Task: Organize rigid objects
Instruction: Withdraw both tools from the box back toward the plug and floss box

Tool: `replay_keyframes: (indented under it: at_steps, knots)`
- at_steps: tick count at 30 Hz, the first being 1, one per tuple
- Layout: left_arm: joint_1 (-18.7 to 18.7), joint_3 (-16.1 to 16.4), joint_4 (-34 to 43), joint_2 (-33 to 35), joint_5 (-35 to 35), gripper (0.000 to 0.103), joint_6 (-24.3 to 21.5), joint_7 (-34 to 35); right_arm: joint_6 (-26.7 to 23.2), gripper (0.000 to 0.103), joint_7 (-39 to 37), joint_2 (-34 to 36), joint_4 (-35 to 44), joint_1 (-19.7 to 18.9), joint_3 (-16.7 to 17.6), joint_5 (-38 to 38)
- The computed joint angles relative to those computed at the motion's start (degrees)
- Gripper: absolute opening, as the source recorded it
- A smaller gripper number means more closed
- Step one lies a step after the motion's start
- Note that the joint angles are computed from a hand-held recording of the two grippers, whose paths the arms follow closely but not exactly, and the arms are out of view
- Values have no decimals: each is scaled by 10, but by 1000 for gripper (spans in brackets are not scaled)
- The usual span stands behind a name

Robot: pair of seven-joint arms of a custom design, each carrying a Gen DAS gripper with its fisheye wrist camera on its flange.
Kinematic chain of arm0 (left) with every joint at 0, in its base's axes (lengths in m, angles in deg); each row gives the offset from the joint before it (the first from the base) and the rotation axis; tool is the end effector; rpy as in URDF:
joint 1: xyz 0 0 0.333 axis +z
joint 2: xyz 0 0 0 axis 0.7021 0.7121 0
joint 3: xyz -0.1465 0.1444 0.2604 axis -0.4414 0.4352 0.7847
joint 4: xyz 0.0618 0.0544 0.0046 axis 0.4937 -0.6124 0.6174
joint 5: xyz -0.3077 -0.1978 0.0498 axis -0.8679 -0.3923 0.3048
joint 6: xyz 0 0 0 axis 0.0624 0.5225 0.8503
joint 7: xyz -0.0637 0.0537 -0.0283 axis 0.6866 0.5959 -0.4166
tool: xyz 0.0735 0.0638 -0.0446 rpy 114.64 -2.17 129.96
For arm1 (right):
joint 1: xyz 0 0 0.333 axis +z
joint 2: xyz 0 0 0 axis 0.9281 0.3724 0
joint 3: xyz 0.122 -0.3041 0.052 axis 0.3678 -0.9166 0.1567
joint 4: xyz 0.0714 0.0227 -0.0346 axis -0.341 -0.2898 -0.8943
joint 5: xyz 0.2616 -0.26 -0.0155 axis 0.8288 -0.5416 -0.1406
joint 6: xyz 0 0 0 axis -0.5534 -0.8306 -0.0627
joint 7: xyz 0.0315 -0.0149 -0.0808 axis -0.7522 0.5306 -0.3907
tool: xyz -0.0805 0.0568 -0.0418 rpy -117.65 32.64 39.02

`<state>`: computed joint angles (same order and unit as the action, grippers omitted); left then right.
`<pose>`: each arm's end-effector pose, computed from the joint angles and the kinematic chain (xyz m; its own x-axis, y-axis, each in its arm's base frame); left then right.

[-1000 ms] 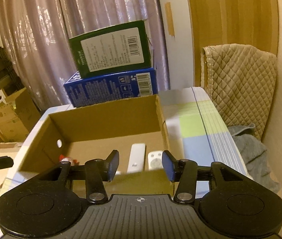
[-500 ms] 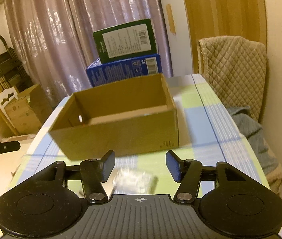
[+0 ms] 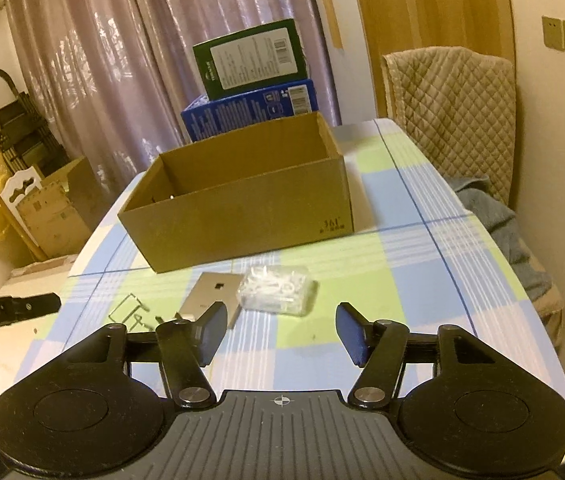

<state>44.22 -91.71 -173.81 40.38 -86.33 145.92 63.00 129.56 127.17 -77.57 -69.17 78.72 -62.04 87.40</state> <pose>0.5930 -0.0648 0.5971 -0.0127 -0.9766 0.2148 -0.6537 -0.1544 -0.7409 0.5925 0.1187 0.5972 0.2057 -0.9445 -0.2561 -0.6679 0.0558 -0.7422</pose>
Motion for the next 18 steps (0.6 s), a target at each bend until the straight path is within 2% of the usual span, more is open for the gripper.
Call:
replay_keyframes:
  at_steps: [11, 15, 18]
  knots:
    - [-17, -6, -41, -19, 22, 37, -10, -11, -6, 64, 6, -28, -37, 3, -9, -11]
    - [-20, -7, -47, -20, 42, 54, -4, -27, -5, 67, 10, -31, -40, 3, -11, -15]
    - [-22, -7, -45, -17, 45, 58, -6, -27, -7, 69, 15, -31, -41, 3, -12, -19]
